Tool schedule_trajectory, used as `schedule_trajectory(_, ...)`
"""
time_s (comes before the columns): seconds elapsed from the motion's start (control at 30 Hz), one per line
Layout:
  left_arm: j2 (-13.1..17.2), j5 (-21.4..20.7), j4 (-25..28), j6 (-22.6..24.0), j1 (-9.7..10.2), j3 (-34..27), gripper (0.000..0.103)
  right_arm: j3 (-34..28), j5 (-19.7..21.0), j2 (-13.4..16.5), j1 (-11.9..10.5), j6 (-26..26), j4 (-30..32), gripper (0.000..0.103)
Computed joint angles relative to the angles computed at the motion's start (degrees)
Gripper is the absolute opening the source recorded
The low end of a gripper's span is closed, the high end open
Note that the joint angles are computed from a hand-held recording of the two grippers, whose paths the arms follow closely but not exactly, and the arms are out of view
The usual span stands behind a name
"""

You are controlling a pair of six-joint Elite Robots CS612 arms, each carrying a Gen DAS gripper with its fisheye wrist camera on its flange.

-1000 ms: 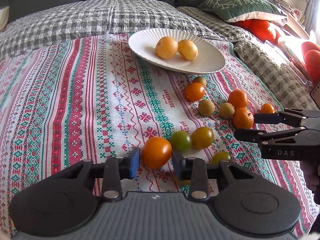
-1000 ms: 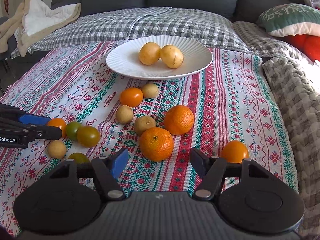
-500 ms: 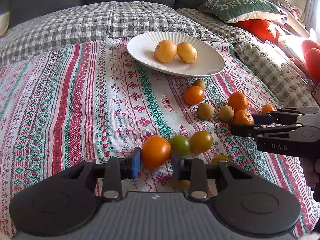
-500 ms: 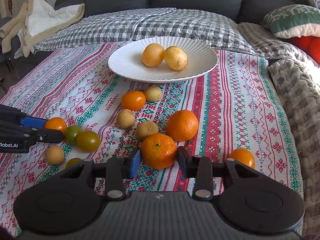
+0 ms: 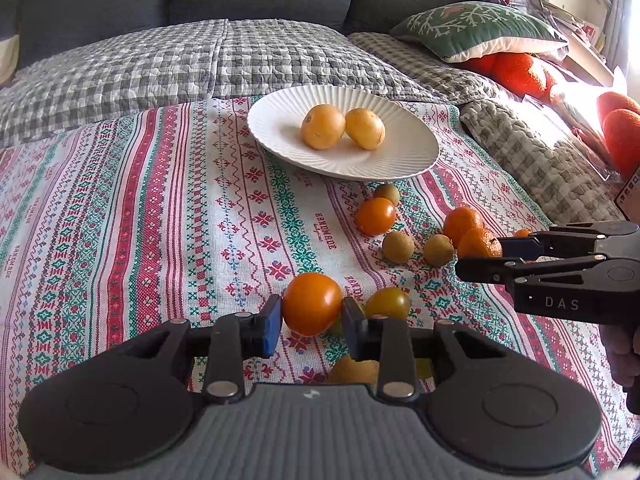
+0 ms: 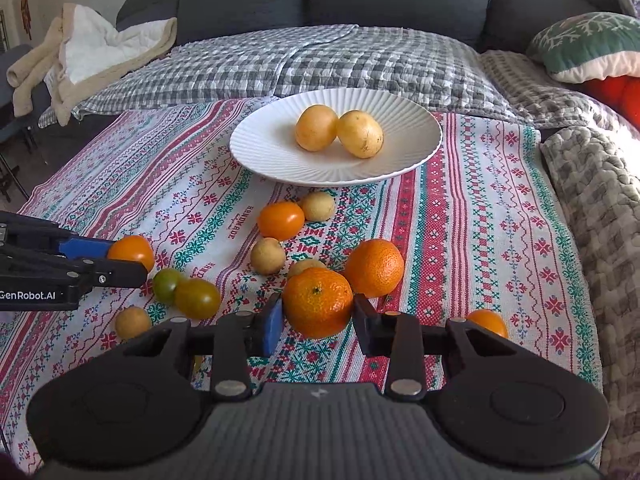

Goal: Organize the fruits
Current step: 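Carry both fruits onto the white plate and open both tools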

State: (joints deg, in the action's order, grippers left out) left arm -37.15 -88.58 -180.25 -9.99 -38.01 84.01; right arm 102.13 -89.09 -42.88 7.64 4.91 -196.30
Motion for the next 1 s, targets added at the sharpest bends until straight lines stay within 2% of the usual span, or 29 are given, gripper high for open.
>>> schedule_trajectory(0.6, 3.39, 0.41, -1.54, -3.36, -0.68, -7.69, 0.029, -3.60, 2.38, 0.24, -1.09, 2.86, -1.21, 0.034)
schedule_trajectory(1.0, 7.05, -1.30, 2.95, 0.91, -0.41, -15.35, 0.029, -7.12, 6.59, 1.71, -3.30, 3.52, 0.45, 0.034)
